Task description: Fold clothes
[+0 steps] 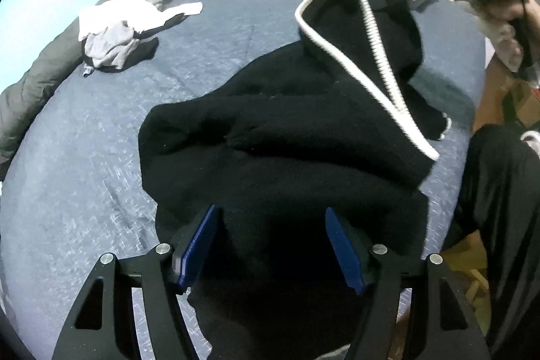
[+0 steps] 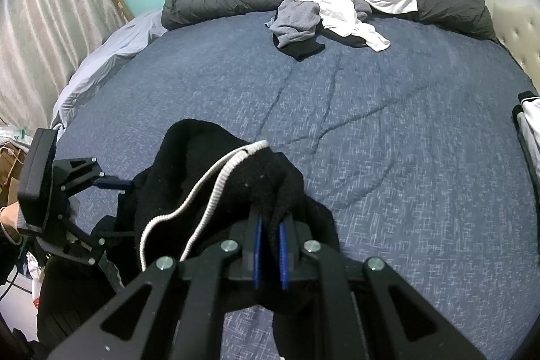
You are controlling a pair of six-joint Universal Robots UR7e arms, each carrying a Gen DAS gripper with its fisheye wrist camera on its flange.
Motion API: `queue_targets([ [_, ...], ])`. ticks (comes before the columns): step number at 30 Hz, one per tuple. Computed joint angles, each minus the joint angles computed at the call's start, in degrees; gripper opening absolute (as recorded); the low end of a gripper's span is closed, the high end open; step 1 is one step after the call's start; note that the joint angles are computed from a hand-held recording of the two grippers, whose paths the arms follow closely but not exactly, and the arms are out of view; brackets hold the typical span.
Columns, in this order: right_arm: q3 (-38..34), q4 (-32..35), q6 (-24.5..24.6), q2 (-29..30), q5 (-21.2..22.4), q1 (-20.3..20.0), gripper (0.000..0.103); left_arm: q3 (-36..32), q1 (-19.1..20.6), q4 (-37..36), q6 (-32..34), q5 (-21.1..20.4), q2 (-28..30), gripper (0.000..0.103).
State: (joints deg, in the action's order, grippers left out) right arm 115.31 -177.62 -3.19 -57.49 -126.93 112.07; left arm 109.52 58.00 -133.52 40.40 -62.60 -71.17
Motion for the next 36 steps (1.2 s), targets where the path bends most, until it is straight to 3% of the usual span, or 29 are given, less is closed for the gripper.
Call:
queue_targets([
  [4, -0.1, 0.4, 0.2, 0.0, 0.0, -0.1, 0.008, -0.9, 0.8, 0.6, -0.7, 0.2, 2.0, 0.070],
  [8, 0.0, 0.4, 0.3, 0.0, 0.1, -0.2, 0.008, -3.0, 2.3, 3.4, -2.1, -2.4, 3.5, 0.069],
  [11, 0.2, 0.2, 0.3, -0.1, 0.3, -0.4, 0.008, -4.1, 3.1, 4.5, -3.2, -3.4, 4.1, 0.051],
  [13, 0.4, -0.1, 0.4, 0.0, 0.4, -0.6, 0.008, -4.5, 3.4, 4.7, -3.5, -3.6, 4.2, 0.030],
  [16, 0.7, -0.6, 0.4, -0.1, 0.6, -0.7, 0.008, -3.9, 3.5, 3.6, -2.7, -3.8, 3.4, 0.021],
  [27, 1.4, -4.3, -1.8, -1.1, 1.1, -0.4, 0.008, -8.3, 3.8, 3.2, -4.7, -10.2, -1.9, 0.015],
  [36, -1.4, -7.9, -6.1, -2.0, 1.5, 2.7, 0.008, -17.6, 5.0, 2.9, -13.7, -13.0, 0.1, 0.012],
])
